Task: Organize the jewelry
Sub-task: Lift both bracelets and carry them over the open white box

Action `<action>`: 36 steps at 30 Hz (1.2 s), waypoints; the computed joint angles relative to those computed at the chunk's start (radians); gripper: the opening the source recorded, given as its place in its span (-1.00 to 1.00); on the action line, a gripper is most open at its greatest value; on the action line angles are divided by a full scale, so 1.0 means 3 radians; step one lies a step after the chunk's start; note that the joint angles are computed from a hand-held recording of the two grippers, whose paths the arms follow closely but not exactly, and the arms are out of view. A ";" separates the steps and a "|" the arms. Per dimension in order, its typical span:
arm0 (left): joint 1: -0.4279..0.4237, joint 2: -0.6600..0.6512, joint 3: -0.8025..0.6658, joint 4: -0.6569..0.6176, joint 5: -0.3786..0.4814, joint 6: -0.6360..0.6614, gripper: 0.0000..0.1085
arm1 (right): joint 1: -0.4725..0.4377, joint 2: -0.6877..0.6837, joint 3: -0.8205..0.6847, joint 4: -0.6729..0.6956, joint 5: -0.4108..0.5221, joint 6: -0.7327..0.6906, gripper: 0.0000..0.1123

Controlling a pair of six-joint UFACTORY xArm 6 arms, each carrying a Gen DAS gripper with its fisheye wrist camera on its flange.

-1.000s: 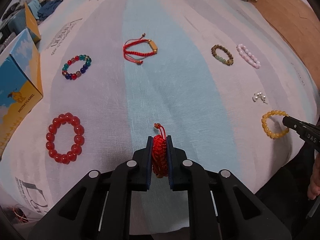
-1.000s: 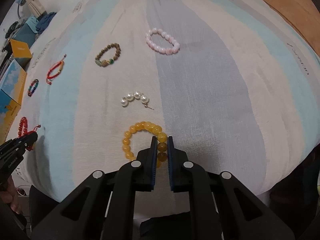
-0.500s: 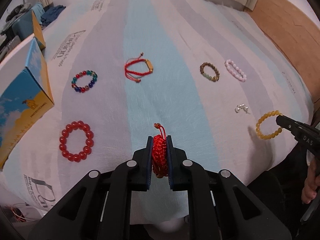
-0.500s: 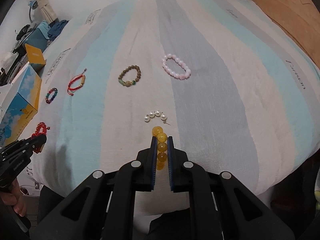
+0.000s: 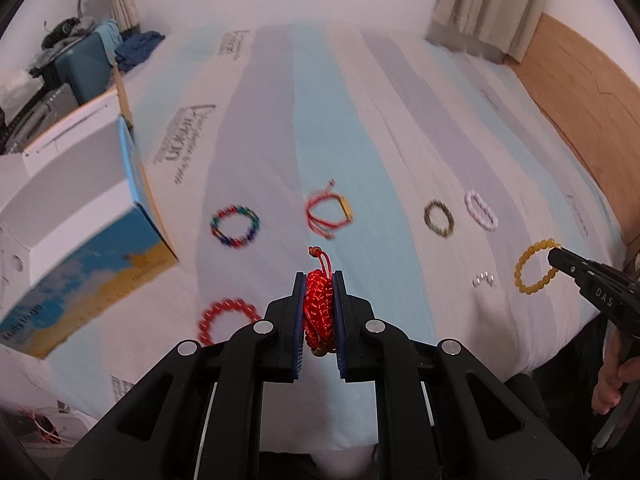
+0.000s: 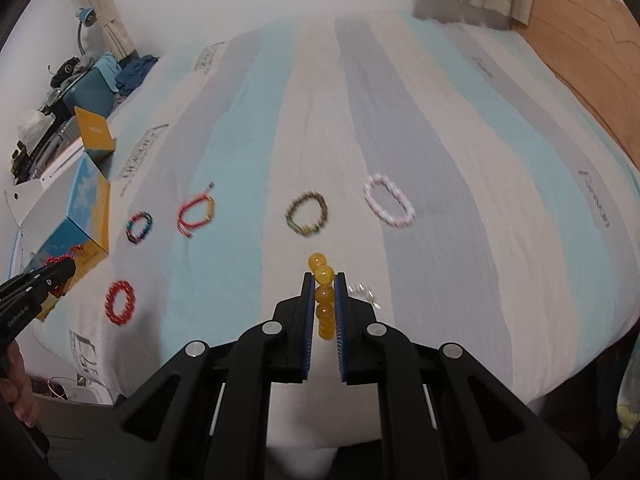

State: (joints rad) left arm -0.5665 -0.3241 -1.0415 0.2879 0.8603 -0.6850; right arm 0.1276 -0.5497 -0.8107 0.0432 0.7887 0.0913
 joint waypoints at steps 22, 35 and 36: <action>0.0942 -0.0218 -0.0187 -0.0236 0.0244 0.0544 -0.79 | 0.1068 0.1207 -0.1523 -0.0472 0.0148 0.0470 -0.84; 0.1867 -0.0613 0.0035 -0.0303 0.0446 0.0916 -0.79 | 0.1876 0.2234 -0.2830 -0.0665 0.0346 0.0541 -0.84; 0.1925 -0.0613 0.0038 -0.0319 0.0446 0.0951 -0.79 | 0.1932 0.2344 -0.2977 -0.0646 0.0379 0.0521 -0.84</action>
